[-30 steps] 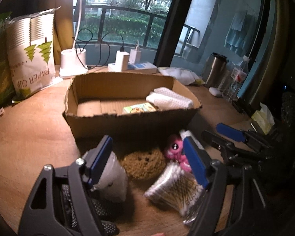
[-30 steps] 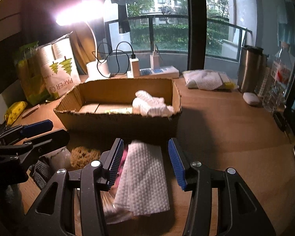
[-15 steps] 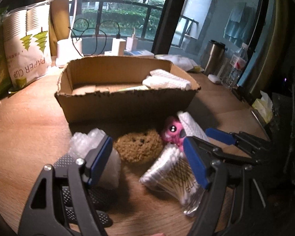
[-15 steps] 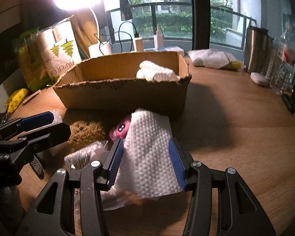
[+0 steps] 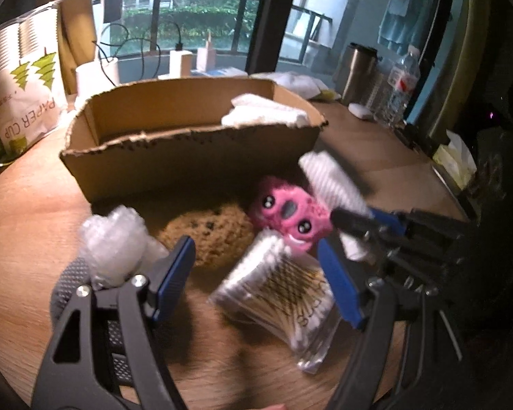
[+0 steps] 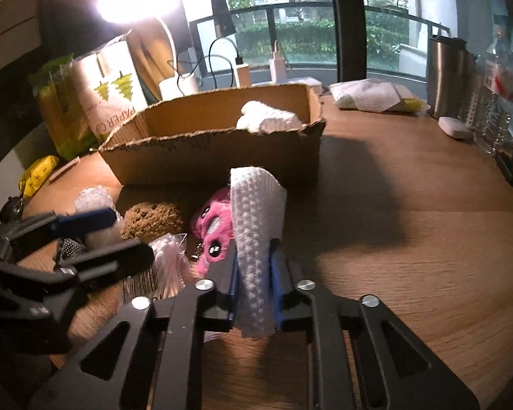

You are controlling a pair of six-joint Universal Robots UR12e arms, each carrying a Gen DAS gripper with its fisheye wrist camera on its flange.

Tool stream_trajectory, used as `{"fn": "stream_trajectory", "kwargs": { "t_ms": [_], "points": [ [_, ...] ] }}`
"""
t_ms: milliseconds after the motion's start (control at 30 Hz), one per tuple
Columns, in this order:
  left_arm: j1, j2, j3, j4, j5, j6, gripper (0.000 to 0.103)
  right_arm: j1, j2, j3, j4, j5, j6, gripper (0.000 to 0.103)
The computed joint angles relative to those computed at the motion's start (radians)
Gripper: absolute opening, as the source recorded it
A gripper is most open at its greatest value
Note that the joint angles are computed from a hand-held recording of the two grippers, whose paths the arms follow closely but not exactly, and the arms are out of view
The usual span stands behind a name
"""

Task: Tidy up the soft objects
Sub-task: 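Grasp the bag of cotton swabs with the left gripper while the right gripper holds the wipe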

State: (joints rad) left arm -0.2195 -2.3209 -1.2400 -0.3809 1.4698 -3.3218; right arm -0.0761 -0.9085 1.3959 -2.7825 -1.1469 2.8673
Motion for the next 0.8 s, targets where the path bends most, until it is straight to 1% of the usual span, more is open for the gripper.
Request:
{"fn": "stream_trajectory", "kwargs": {
  "t_ms": [167, 200, 233, 267, 400, 600, 633, 667, 700, 767, 800],
  "points": [
    [-0.007, -0.01, 0.016, -0.06, -0.008, 0.023, 0.076, -0.01, -0.004, 0.012, -0.027, 0.013, 0.017, 0.015],
    [-0.008, -0.011, 0.017, -0.066, -0.01, 0.026, 0.077, -0.012, -0.004, 0.013, -0.027, 0.015, 0.02, 0.015],
    [-0.009, -0.012, 0.019, -0.072, -0.011, 0.03, 0.081, -0.013, -0.004, 0.013, -0.028, 0.013, 0.022, 0.015],
    [-0.01, -0.013, 0.021, -0.077, -0.014, 0.035, 0.082, -0.014, -0.005, 0.015, -0.031, 0.013, 0.025, 0.015],
    [-0.013, -0.019, 0.032, -0.103, -0.024, 0.052, 0.083, -0.019, -0.006, 0.021, -0.038, 0.015, 0.031, 0.015],
    [-0.02, -0.019, 0.027, -0.091, -0.018, 0.092, 0.081, -0.02, -0.006, 0.022, -0.042, 0.019, 0.033, 0.015],
    [-0.02, -0.018, 0.024, -0.088, -0.023, 0.101, 0.076, -0.02, -0.006, 0.022, -0.043, 0.019, 0.033, 0.015],
    [-0.019, -0.017, 0.021, -0.084, -0.037, 0.109, 0.065, -0.02, -0.006, 0.022, -0.043, 0.019, 0.033, 0.015],
    [-0.017, -0.016, 0.019, -0.079, -0.054, 0.114, 0.062, -0.02, -0.006, 0.022, -0.043, 0.019, 0.032, 0.015],
    [-0.02, -0.014, 0.018, -0.078, -0.054, 0.131, 0.048, -0.02, -0.007, 0.024, -0.047, 0.02, 0.029, 0.015],
    [-0.019, -0.013, 0.017, -0.076, -0.06, 0.135, 0.046, -0.02, -0.008, 0.024, -0.048, 0.02, 0.029, 0.015]
  ]
}}
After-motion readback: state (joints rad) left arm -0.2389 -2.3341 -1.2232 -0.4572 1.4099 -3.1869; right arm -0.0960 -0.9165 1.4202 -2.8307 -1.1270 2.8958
